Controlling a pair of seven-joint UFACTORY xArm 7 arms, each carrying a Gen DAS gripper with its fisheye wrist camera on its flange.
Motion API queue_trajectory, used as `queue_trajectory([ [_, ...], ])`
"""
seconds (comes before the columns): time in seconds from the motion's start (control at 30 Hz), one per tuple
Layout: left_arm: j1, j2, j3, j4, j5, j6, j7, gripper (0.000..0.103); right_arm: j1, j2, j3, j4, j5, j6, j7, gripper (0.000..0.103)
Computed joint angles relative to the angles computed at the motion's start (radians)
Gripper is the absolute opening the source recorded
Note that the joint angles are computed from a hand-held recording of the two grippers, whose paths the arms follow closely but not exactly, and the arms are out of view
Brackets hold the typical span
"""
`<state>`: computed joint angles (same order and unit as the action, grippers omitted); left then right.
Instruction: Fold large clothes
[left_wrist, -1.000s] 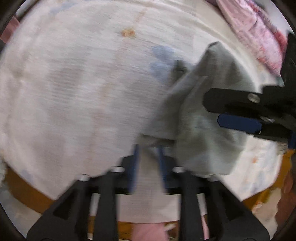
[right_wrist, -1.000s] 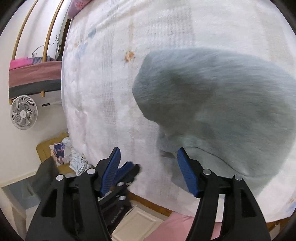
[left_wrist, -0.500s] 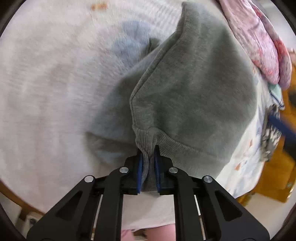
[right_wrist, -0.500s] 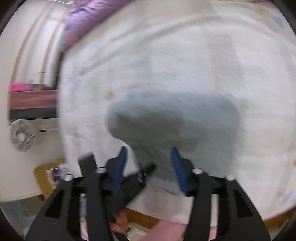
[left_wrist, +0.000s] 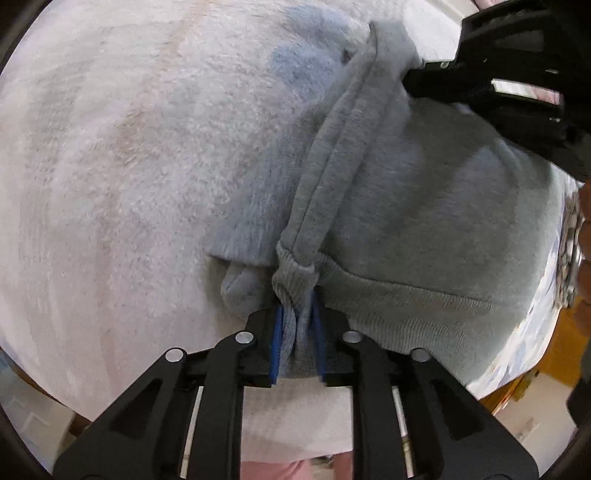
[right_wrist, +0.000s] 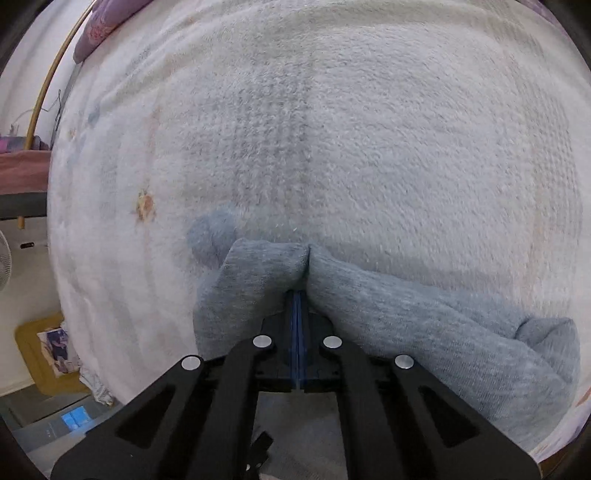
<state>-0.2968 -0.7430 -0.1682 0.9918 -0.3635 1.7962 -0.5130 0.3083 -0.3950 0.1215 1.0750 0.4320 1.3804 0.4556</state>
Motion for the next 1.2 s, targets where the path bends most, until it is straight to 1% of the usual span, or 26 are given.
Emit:
queue_trajectory([
  [0.07,-0.010,0.039,0.008,0.054,0.011,0.044,0.021,0.050,-0.005,-0.018,-0.029,0.017,0.043,0.043,0.011,0.002],
  [0.1,-0.008,0.058,0.007,0.096,0.028,0.075,0.020,0.050,-0.008,-0.044,-0.048,0.026,0.075,0.062,0.010,0.005],
  [0.17,0.001,0.086,-0.011,0.188,0.112,0.125,0.034,0.050,-0.021,-0.101,-0.066,0.055,0.069,0.096,-0.004,0.006],
  [0.2,0.005,0.102,-0.019,0.233,0.148,0.148,0.045,0.049,-0.033,-0.129,-0.072,0.079,0.041,0.133,-0.001,0.006],
  [0.23,0.011,0.113,-0.026,0.265,0.174,0.161,0.052,0.045,-0.043,-0.142,-0.074,0.097,0.022,0.160,0.004,0.006],
  [0.27,0.018,0.128,-0.035,0.303,0.203,0.170,0.058,0.038,-0.058,-0.167,-0.083,0.118,-0.006,0.201,0.009,0.006],
  [0.3,0.023,0.144,-0.044,0.336,0.218,0.171,0.060,0.035,-0.070,-0.189,-0.088,0.136,-0.040,0.236,0.000,0.006],
  [0.33,0.028,0.168,-0.052,0.373,0.222,0.154,0.062,0.029,-0.078,-0.186,-0.084,0.150,-0.068,0.255,-0.012,0.006],
  [0.37,0.029,0.188,-0.057,0.392,0.220,0.127,0.065,0.022,-0.087,-0.191,-0.079,0.160,-0.124,0.306,-0.038,0.006],
  [0.4,0.027,0.209,-0.070,0.404,0.217,0.092,0.063,0.019,-0.097,-0.196,-0.075,0.144,-0.138,0.315,-0.044,0.006],
  [0.47,0.017,0.278,-0.097,0.430,0.229,0.009,0.067,0.011,-0.115,-0.212,-0.082,0.069,-0.130,0.296,-0.057,0.003],
  [0.5,0.005,0.312,-0.108,0.431,0.212,-0.052,0.063,0.011,-0.123,-0.220,-0.084,0.031,-0.132,0.270,-0.073,0.000],
  [0.53,-0.003,0.354,-0.093,0.446,0.190,-0.082,0.069,0.011,-0.137,-0.214,-0.074,-0.006,-0.148,0.241,-0.069,0.000],
  [0.57,-0.014,0.407,-0.096,0.449,0.171,-0.118,0.059,0.011,-0.149,-0.203,-0.070,-0.021,-0.147,0.222,-0.052,0.000],
  [0.6,-0.026,0.474,-0.109,0.459,0.185,-0.140,0.050,0.011,-0.159,-0.195,-0.071,-0.044,-0.136,0.196,-0.034,0.000],
  [0.7,-0.083,0.586,-0.128,0.454,0.265,-0.147,0.062,0.008,-0.175,-0.187,-0.089,-0.093,-0.086,0.138,0.006,0.000],
  [0.77,-0.115,0.631,-0.124,0.523,0.300,-0.107,0.070,0.007,-0.174,-0.180,-0.094,-0.085,-0.080,0.140,0.015,0.000],
  [0.8,-0.126,0.631,-0.115,0.539,0.293,-0.100,0.073,0.008,-0.173,-0.182,-0.093,-0.068,-0.088,0.162,0.020,0.000],
  [0.87,-0.136,0.561,-0.098,0.519,0.273,-0.071,0.072,0.007,-0.169,-0.210,-0.092,-0.018,-0.097,0.240,0.044,0.000],
  [0.93,-0.149,0.485,-0.106,0.485,0.277,-0.019,0.068,0.008,-0.167,-0.281,-0.076,-0.007,-0.111,0.293,0.070,0.004],
  [1.0,-0.162,0.405,-0.109,0.407,0.224,0.005,0.068,0.008,-0.156,-0.366,-0.066,-0.061,-0.091,0.336,0.092,0.007],
  [1.03,-0.169,0.346,-0.107,0.325,0.174,-0.006,0.060,0.007,-0.152,-0.418,-0.064,-0.120,-0.062,0.344,0.113,0.004],
  [1.07,-0.173,0.307,-0.117,0.267,0.157,-0.001,0.045,0.007,-0.166,-0.491,-0.033,-0.208,-0.024,0.361,0.131,0.003],
  [1.1,-0.177,0.279,-0.136,0.236,0.159,0.022,0.024,0.007,-0.139,-0.532,-0.030,-0.255,-0.028,0.336,0.145,0.001],
  [1.17,-0.179,0.237,-0.150,0.228,0.147,0.041,-0.008,0.007,-0.128,-0.574,-0.023,-0.269,-0.018,0.347,0.172,0.001],
  [1.2,-0.179,0.222,-0.153,0.224,0.140,0.051,-0.018,0.007,-0.121,-0.570,-0.033,-0.257,0.003,0.375,0.192,0.005],
])
